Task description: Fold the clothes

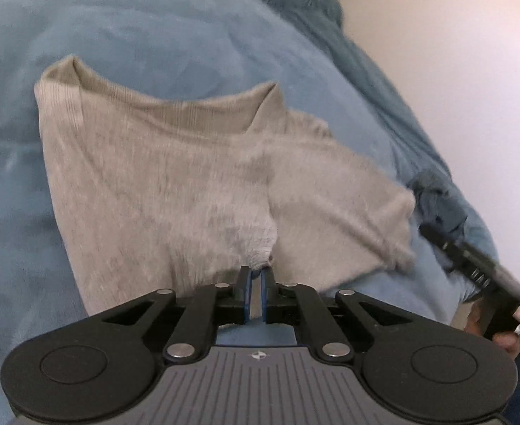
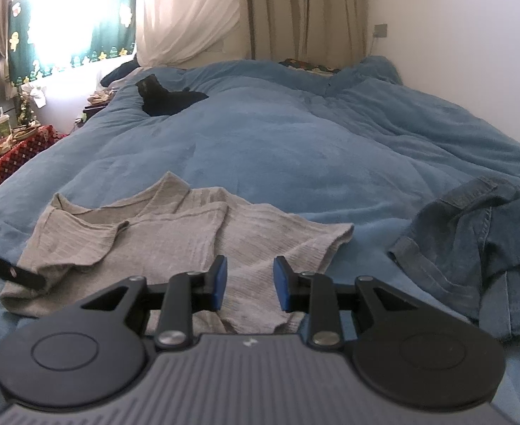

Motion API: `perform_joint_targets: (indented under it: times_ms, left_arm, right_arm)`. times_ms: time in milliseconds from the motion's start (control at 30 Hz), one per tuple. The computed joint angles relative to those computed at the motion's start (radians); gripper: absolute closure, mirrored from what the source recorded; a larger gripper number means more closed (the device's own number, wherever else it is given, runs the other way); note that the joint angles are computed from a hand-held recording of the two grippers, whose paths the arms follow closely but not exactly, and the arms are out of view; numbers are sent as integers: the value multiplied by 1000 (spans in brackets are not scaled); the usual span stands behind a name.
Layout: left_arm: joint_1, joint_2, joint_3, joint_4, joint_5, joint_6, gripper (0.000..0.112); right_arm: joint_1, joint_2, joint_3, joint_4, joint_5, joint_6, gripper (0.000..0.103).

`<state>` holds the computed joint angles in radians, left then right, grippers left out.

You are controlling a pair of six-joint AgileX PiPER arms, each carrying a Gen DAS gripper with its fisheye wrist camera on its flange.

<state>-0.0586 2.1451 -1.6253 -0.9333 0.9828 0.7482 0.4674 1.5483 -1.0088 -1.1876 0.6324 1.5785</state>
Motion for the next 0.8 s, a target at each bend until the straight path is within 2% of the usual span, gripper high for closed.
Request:
perform_joint_targets:
  times_ms: [133, 333, 467, 500, 533, 633, 800]
  left_arm:
    - [-11, -24, 45, 6, -26, 27, 105]
    - [-50, -103, 124, 47, -122, 89, 105]
    - [-102, -197, 240, 90, -326, 183, 98]
    - [-112, -210, 258, 106, -369, 199, 98]
    - [-107, -209, 257, 104, -373, 219, 98]
    - [-57, -186, 225, 82, -334, 218, 98]
    - [3, -143, 161, 208, -396, 50, 98]
  right_arm:
    - [-16, 26, -49, 56, -36, -92, 72]
    - [-82, 134, -198, 270, -146, -344, 72]
    - [-121, 240, -344, 479, -185, -556, 72]
    - [-126, 272, -388, 534, -185, -613, 73]
    - [-131, 304, -434, 588, -182, -669, 73]
    - [-136, 402, -571, 719, -158, -806, 73]
    - [-136, 561, -791, 876, -85, -959, 73]
